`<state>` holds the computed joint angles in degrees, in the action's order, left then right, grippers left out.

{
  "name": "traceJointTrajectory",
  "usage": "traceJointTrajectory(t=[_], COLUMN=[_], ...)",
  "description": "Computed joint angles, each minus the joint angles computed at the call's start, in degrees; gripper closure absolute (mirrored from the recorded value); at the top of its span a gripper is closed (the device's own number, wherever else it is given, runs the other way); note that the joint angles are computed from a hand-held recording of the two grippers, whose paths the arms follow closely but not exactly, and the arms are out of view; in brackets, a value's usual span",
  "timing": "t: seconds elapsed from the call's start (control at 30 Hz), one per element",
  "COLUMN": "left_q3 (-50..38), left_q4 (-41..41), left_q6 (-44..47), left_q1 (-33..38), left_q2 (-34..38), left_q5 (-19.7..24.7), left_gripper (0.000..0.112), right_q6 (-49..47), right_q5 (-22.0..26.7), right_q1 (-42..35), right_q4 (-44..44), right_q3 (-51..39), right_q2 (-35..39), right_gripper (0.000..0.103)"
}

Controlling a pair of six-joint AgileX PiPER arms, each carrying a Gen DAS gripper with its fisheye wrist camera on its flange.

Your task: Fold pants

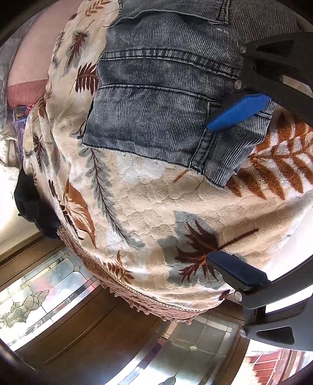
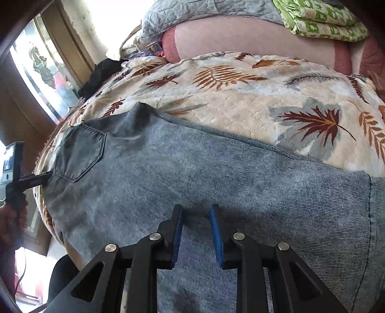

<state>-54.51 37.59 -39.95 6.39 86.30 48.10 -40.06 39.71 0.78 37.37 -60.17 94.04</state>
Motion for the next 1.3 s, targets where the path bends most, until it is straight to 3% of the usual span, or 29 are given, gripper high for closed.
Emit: traceJointTrajectory(t=[0.13,0.33,0.4,0.43,0.63,0.87,1.17,1.3], left_q3=[-3.6,-6.4,-8.4,-9.3,-17.2,-25.3,-36.3,-36.5], left_q4=[-1.9,-4.5,-5.8,-6.1,-8.8,-13.6,-15.1,-16.1], left_q6=[0.9,1.1,1.2,0.9,0.4,3.4,7.1,7.0], left_q1=[-1.5,-13.7,-19.6,-22.5,-38.1,-44.2,-47.5,-47.2], left_q2=[-0.6,-5.9,-5.6,-4.9,4.2,13.8,24.1,25.4], left_q5=[5.5,8.5,9.4,9.6,11.4,11.6,15.4,15.2], left_gripper=[0.012,0.012,0.012,0.012,0.012,0.012,0.012,0.012], right_q6=[-3.9,-9.4,-10.3,-10.1,-9.9,-6.7,-3.5,-3.8], right_q5=[4.6,10.2,12.7,13.4,20.4,25.5,25.2,25.3], right_q1=[-5.8,-22.9,-29.4,-32.0,-44.2,-48.1,-45.7,-43.7], right_q4=[3.5,11.0,13.0,13.4,14.8,11.1,8.0,8.7], right_q3=[0.5,0.9,0.4,0.0,-3.6,-7.9,-9.6,-10.1], right_q2=[-1.8,-5.9,-6.0,-5.7,-2.3,3.9,6.9,7.7], right_gripper=[0.077,0.076,0.061,0.045,0.042,0.042,0.041,0.044])
